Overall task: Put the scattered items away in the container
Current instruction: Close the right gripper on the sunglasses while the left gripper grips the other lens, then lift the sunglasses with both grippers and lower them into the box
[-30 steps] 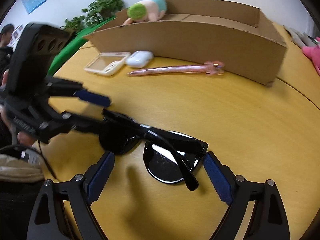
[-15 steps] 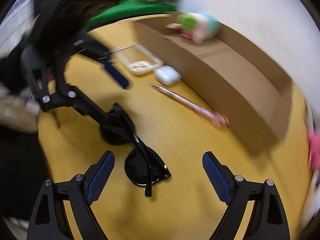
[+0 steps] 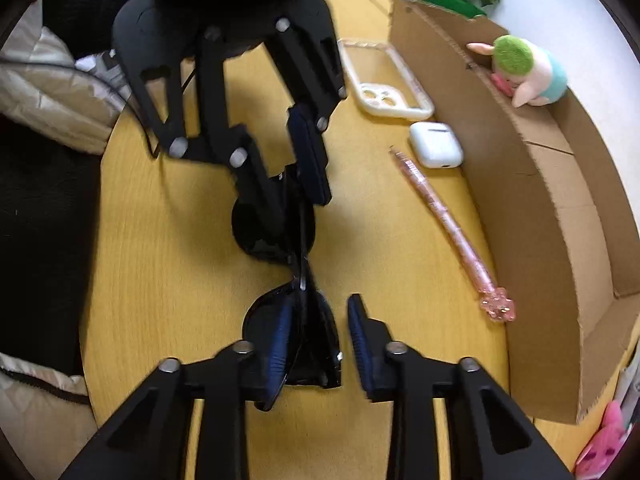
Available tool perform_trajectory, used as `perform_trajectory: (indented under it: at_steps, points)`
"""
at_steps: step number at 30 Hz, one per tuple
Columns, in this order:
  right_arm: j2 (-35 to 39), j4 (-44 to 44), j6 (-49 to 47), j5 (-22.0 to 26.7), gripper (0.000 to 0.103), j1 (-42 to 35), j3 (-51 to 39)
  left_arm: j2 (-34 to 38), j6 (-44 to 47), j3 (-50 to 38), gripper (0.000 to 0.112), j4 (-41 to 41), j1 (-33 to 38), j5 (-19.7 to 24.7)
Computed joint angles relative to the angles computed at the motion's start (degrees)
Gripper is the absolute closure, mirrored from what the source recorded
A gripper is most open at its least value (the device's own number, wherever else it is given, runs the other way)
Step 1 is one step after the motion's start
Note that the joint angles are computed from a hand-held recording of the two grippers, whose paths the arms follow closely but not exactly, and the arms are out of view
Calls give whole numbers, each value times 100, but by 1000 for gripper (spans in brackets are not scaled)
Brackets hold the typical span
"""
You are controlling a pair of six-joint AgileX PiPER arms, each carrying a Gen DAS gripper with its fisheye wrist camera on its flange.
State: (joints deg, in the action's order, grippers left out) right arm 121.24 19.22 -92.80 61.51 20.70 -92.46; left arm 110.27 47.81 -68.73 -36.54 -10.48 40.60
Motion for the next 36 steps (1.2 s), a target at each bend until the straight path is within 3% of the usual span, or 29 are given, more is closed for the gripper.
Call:
perform_trajectory:
  at_steps: [9,22,26,33,36]
  points:
    - [-10,-254,113,144,90,49,-61,77,189,-149,96,108,13,278]
    - [-507,-187,332,94,91,63,-122,-556,255,-487,96,614,282,572]
    - [-322,-143,618,326,91,150,-876,-474,444,-954,96,610,559,781]
    - [-464,-262,834,468,91,255,-1529,-723,424,-1314,96,1050,538,777]
    - [-286,-319,952,710,91,279,-2263,-587,298,-1960,96,1386,526,998]
